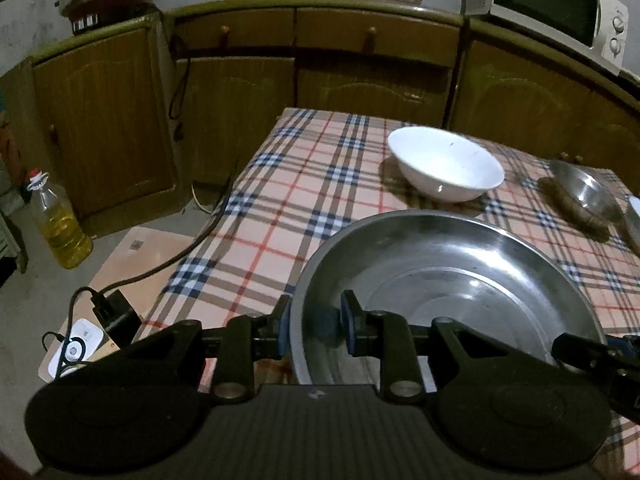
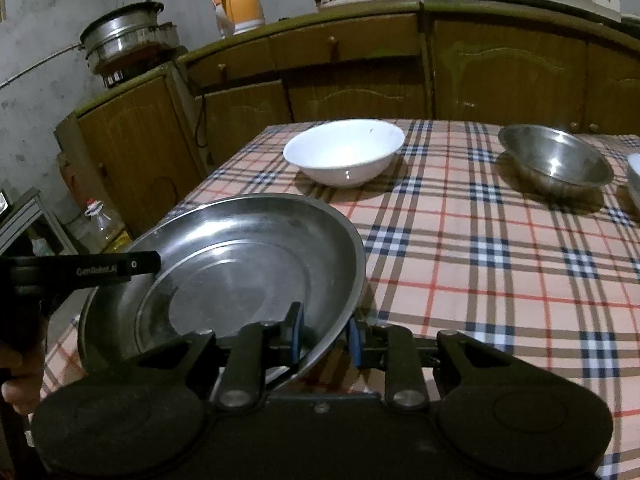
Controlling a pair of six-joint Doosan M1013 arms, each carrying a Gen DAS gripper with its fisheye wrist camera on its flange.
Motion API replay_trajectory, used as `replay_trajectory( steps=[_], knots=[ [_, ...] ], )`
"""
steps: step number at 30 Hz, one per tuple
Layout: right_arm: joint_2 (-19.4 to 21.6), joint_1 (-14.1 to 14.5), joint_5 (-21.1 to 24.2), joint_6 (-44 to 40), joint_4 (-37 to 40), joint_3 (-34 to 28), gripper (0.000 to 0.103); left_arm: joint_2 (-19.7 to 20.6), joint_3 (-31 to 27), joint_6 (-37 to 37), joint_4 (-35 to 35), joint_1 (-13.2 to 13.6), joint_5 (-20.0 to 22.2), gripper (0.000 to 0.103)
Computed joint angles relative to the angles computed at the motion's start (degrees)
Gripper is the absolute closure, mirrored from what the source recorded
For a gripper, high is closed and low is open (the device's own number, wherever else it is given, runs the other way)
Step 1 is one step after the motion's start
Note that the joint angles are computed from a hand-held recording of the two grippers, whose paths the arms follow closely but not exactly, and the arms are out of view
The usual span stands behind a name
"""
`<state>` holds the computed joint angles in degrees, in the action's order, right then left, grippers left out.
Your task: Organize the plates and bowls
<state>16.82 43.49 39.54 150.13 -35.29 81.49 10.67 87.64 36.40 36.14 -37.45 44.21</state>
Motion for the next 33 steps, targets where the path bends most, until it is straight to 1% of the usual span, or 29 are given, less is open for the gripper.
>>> replay_trajectory(
  steps=[5,11,15,18,21,23,25,27,28,30,32,33],
  knots=[
    [0.9,0.1,-0.2,0.3,-0.3,-0.1,0.073,0.5,0.3,0.5,-0.9,0.8,-0.7,0.077],
    [1.7,-0.2,0.1,-1.6,1.7,-0.4,0.072,1.0,0.9,0.6,-2.0,1.3,-1.5,0.076],
    [1.7,-0.1,-0.5,-1.4,0.8,-0.1,0.072,0.9,1.4,-1.9,-1.3,1.5,-2.2,0.076],
    [1.6,-0.3,-0.9,-2.1,1.4,0.1,0.072,1.0,1.5,-2.9,0.3,1.0,-1.5,0.074],
    [1.6,-0.5,-0.5,-4.0,3.6,0.0,0.070,1.0,1.7,-4.1,1.2,0.8,-1.4,0.074],
    [1.6,-0.4,0.5,-4.0,3.1,0.0,0.069,0.8,1.9,-5.6,1.8,0.7,-1.5,0.074],
    [1.3,0.0,1.4,-2.1,-0.3,0.3,0.068,1.0,1.9,-7.9,3.8,0.1,-0.2,0.069],
    [0.5,-0.2,0.4,-1.1,-1.0,1.0,0.066,1.0,1.8,-9.0,5.1,-0.4,1.2,0.070],
    [-0.1,-0.4,-0.2,-0.3,-1.8,1.5,0.063,1.0,1.6,-9.5,5.9,-0.7,2.1,0.070],
    [-1.2,-0.7,-0.8,1.0,-3.5,2.4,0.061,0.9,1.4,-10.6,7.6,-1.3,4.0,0.065],
    [-2.4,-1.2,-1.3,1.7,-4.0,3.4,0.053,0.7,1.2,-12.1,9.0,-2.0,5.5,0.061],
    [-3.1,-1.6,-1.8,2.4,-4.4,4.1,0.051,0.7,1.0,-12.5,9.4,-2.3,6.1,0.059]
  ],
)
